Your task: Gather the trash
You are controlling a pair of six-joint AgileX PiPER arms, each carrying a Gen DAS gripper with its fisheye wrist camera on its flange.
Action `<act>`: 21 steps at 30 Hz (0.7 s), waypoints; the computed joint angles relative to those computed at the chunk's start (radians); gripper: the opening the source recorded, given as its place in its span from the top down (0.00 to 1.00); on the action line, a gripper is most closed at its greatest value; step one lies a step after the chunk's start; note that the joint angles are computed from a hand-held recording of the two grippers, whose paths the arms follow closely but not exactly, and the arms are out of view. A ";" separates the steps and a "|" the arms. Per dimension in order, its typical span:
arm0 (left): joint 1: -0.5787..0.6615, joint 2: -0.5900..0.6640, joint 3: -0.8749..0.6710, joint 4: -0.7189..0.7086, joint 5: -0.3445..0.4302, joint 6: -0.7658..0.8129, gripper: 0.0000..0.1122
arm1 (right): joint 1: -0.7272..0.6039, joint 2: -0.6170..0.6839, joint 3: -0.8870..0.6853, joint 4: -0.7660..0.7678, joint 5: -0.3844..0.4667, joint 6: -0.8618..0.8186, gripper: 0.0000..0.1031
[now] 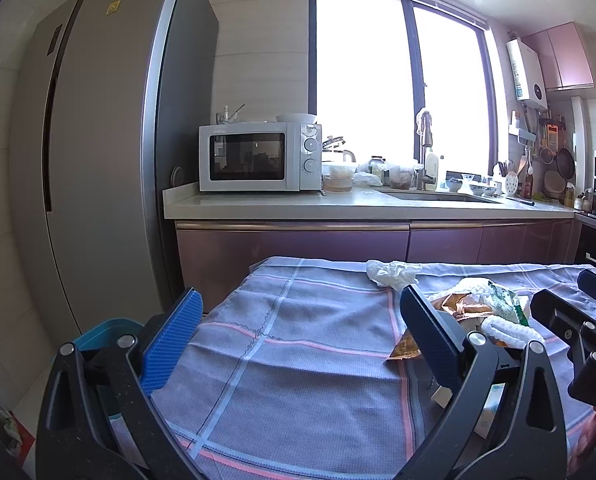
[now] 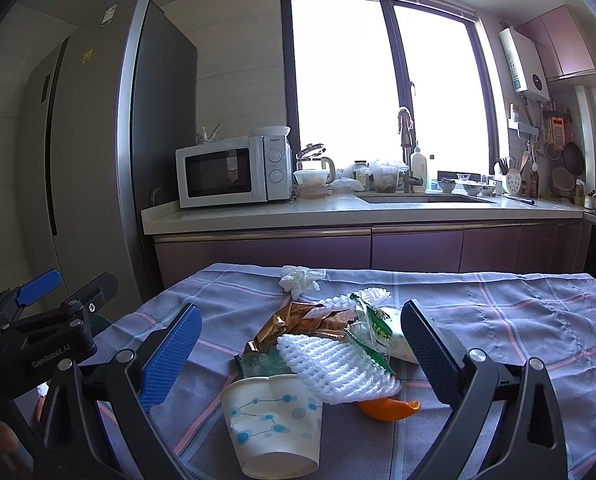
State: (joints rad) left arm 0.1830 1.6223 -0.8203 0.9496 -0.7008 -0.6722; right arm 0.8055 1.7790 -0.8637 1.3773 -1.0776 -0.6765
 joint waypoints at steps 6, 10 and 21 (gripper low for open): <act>0.002 0.000 0.002 0.002 -0.004 -0.001 0.13 | 0.001 -0.002 0.000 0.002 0.001 0.000 0.07; 0.005 0.000 0.001 0.013 -0.006 -0.012 0.13 | 0.002 -0.006 0.004 0.001 0.001 0.004 0.07; 0.005 0.005 -0.007 0.024 -0.005 -0.025 0.13 | 0.000 -0.010 0.009 -0.003 0.004 0.010 0.07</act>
